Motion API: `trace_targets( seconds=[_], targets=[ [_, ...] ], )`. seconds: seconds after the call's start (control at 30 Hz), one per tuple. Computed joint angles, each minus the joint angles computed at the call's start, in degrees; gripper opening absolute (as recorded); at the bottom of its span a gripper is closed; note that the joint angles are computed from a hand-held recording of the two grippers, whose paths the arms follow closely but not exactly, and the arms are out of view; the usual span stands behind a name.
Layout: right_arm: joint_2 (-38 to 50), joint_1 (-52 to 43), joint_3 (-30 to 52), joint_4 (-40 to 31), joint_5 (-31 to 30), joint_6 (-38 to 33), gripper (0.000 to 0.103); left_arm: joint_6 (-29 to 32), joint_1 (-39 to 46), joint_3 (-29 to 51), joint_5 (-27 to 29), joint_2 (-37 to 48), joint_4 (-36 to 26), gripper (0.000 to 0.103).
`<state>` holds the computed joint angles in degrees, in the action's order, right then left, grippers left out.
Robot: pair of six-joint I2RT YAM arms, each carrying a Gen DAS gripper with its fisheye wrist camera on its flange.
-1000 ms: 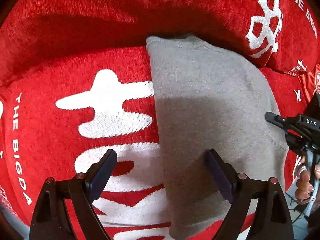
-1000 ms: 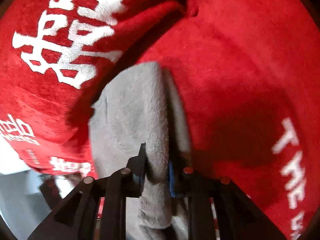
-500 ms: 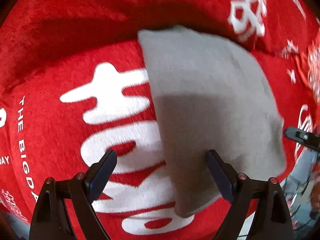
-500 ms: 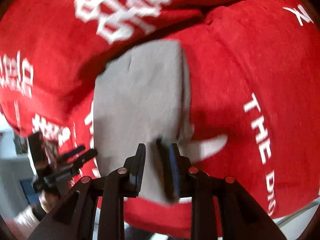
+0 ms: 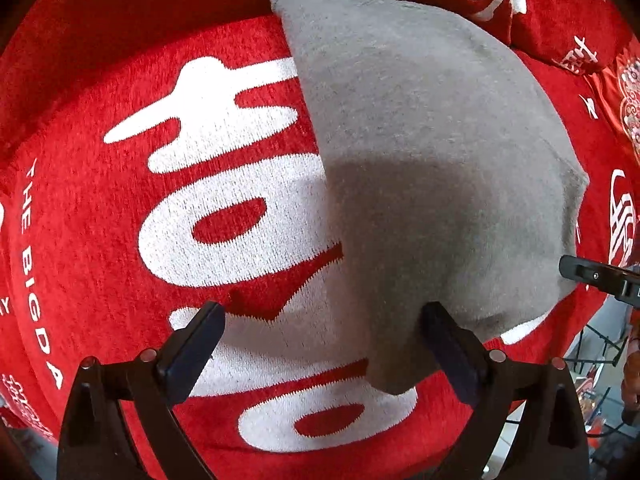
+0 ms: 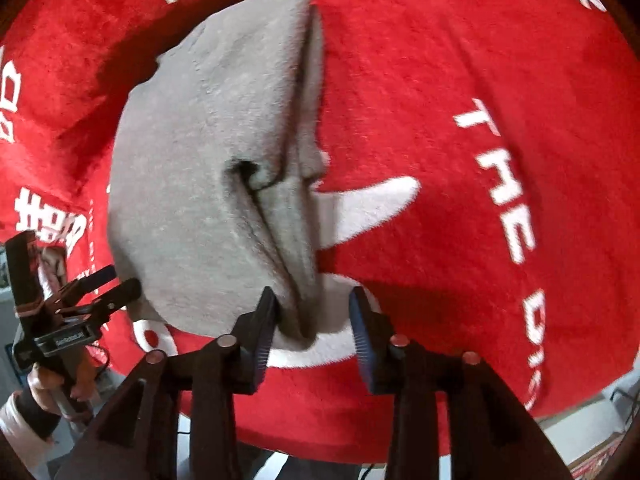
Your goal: Fold small clothes
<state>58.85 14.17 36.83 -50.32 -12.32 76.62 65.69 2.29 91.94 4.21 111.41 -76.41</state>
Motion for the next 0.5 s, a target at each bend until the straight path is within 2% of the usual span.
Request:
trace_targets(
  seconds=[0.13, 0.27, 0.4, 0.43, 0.5],
  targets=[
    [-1.1, 0.9, 1.8, -5.0, 0.9, 4.5, 0.044, 0.2, -0.5, -0.7, 0.2, -2.2, -0.9, 0.099],
    [1.3, 0.2, 8.6, -13.0, 3.4, 3.2, 0.046, -0.8, -0.7, 3.0, 1.7, -2.0, -4.4, 0.099],
    [-0.1, -2.1, 10.9, -15.4, 4.5, 3.5, 0.046, -0.4, 0.2, 7.5, 2.7, -0.3, -7.3, 0.099],
    [-0.9, -3.0, 10.8, -15.5, 4.4, 3.7, 0.048, 0.0, 0.7, 10.7, 2.9, 1.3, -8.8, 0.099],
    [-0.3, -4.8, 11.0, -14.7, 4.1, 2.9, 0.050, 0.2, 1.0, 11.9, 3.3, 1.5, -9.6, 0.099]
  ],
)
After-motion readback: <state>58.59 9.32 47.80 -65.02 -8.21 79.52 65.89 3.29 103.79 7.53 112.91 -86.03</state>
